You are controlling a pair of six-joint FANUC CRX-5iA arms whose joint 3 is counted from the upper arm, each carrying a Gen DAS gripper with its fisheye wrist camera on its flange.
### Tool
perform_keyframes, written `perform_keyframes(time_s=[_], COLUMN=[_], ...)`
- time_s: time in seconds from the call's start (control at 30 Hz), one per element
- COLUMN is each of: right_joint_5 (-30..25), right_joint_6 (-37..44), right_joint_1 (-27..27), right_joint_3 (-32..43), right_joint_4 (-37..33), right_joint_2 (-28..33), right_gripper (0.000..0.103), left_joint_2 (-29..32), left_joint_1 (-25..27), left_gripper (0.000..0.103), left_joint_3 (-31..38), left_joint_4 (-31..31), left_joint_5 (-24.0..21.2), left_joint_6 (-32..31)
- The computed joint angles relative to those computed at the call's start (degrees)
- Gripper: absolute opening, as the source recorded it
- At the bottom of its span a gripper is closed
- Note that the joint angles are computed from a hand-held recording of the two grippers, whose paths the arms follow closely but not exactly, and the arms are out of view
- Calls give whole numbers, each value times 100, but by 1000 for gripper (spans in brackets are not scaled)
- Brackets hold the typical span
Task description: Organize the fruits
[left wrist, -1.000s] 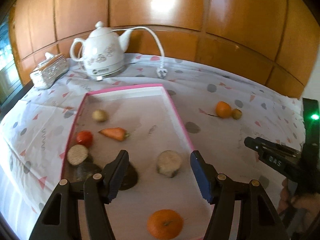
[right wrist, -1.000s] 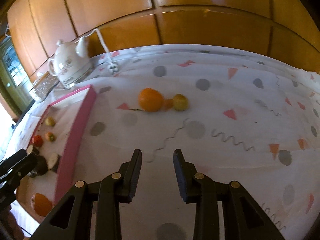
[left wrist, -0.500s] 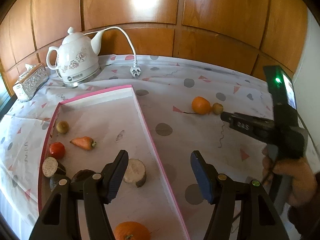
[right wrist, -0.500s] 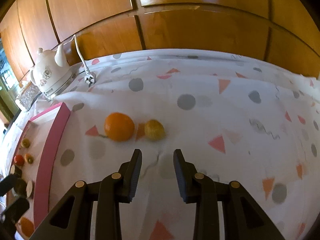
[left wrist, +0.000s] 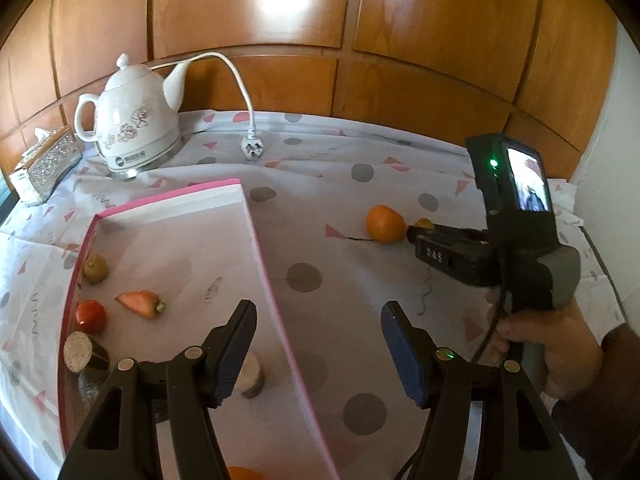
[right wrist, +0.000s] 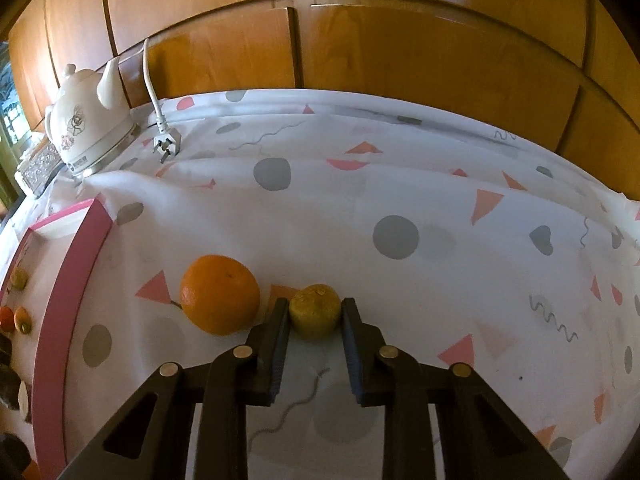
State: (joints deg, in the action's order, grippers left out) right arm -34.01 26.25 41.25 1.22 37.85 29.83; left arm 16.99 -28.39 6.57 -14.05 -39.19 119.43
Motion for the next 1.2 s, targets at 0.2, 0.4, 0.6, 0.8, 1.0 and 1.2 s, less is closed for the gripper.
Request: perform_keyframes(time_s=[0.2,0.4,0.6,0.8,1.0,1.2], right_joint_5=[-373,-163,202,301,365,387], right_joint_6=[-220,-1265,-1646,-1805,-1865,-1895], right_joint_1=[29,-74,-195,-221,-243,-250], right_joint_3=[-550,-1522,-1805,-1909,-1978,-1992], right_joint_4=[159,906,1139,1281,1343,1379], right_joint_2=[-419,-947,-1088,-1134,-1173,-1174], right_gripper=[25,25,25,25,25,26], left_joint_2=[361,900,1454,2078,2621,2559], left_joint_1=[80,85,36,-48,9,70], left_gripper=[65,65,66,67,58,39], left_joint_3=[345,954,1673,2596,3245,2994], left_joint_4=[500,853,911,681,754,941], left_joint_5=[-136,-334,-514,-944,-1312,-953], left_joint_6=[-235,-317,-379,-469,-499,-754])
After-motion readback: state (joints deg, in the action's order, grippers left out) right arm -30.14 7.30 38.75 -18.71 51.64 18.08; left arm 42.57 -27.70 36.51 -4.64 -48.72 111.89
